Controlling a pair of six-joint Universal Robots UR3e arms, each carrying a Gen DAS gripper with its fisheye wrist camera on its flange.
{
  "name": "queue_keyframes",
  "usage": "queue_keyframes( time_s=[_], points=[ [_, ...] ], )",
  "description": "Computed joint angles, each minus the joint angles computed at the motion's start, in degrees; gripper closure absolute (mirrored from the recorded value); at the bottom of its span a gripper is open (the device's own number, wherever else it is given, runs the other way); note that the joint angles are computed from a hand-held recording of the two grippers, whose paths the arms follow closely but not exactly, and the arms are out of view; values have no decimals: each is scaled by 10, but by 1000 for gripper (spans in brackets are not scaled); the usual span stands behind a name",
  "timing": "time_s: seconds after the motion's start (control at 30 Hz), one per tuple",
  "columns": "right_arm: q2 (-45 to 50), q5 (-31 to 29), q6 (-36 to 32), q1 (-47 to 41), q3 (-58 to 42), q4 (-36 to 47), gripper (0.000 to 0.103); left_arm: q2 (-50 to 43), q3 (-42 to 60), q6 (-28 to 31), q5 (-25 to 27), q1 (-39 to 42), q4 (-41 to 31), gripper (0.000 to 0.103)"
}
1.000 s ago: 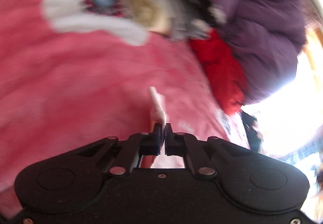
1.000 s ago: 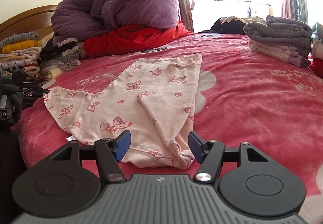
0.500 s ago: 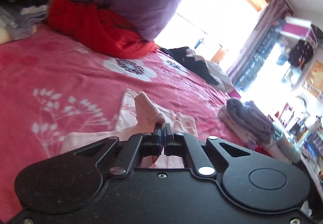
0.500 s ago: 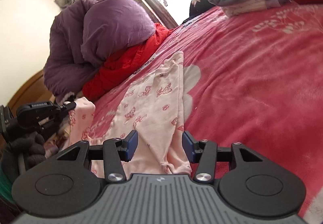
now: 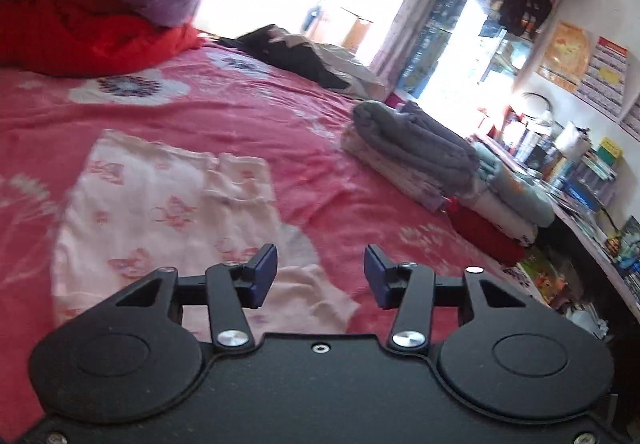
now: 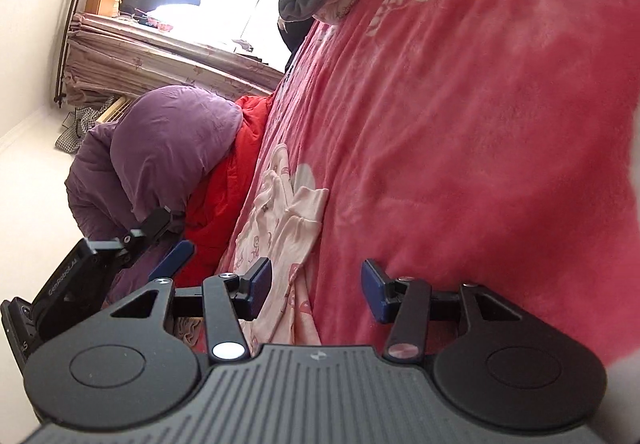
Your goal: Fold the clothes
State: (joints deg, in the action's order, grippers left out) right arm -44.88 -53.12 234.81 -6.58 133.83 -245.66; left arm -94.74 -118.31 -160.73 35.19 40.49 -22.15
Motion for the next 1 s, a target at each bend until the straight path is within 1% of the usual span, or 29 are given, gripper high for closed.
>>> queue_keyframes(
  time_s=[0.03, 0.13, 0.2, 0.27, 0.33, 0.4, 0.47, 0.5, 0.53, 0.6, 0.67, 0.7, 0.8, 0.93, 0.97, 1.0],
  points=[
    [-3, -1, -6, 4, -8, 12, 49, 19, -12, 10, -6, 36, -25, 56],
    [-13, 7, -25, 9, -38, 57, 49, 71, -43, 50, -25, 161, -129, 56],
    [-18, 9, -28, 12, -71, 97, 49, 77, -36, 78, -16, 225, -208, 56],
    [-20, 7, -33, 16, -110, 143, 48, 77, -17, 108, 2, 259, -272, 56],
    [-21, 4, -39, 23, -151, 193, 45, 102, -9, 184, 0, 283, -354, 56],
    [-19, 3, -51, 33, -193, 240, 41, 146, -14, 278, 4, 293, -437, 56],
    [-16, 0, -69, 43, -228, 274, 40, 200, -36, 390, 16, 296, -499, 55],
    [-13, -2, -77, 47, -245, 290, 40, 230, -54, 444, 22, 297, -520, 54],
    [-9, -3, -80, 49, -257, 301, 40, 258, -74, 481, 28, 295, -528, 54],
    [3, -2, -78, 48, -269, 305, 41, 304, -120, 521, 44, 278, -500, 52],
    [13, -2, -69, 45, -274, 295, 47, 332, -166, 535, 58, 255, -438, 49],
    [17, -3, -65, 44, -275, 291, 48, 336, -183, 534, 64, 244, -404, 48],
    [25, -1, -68, 43, -279, 283, 50, 319, -229, 510, 95, 216, -279, 47],
    [42, -1, -58, 45, -294, 266, 53, 299, -255, 503, 117, 203, -214, 48],
    [43, -5, -57, 46, -297, 267, 57, 296, -264, 499, 122, 197, -188, 49],
    [45, -9, -56, 48, -299, 269, 59, 292, -275, 495, 127, 192, -160, 53]
  ],
)
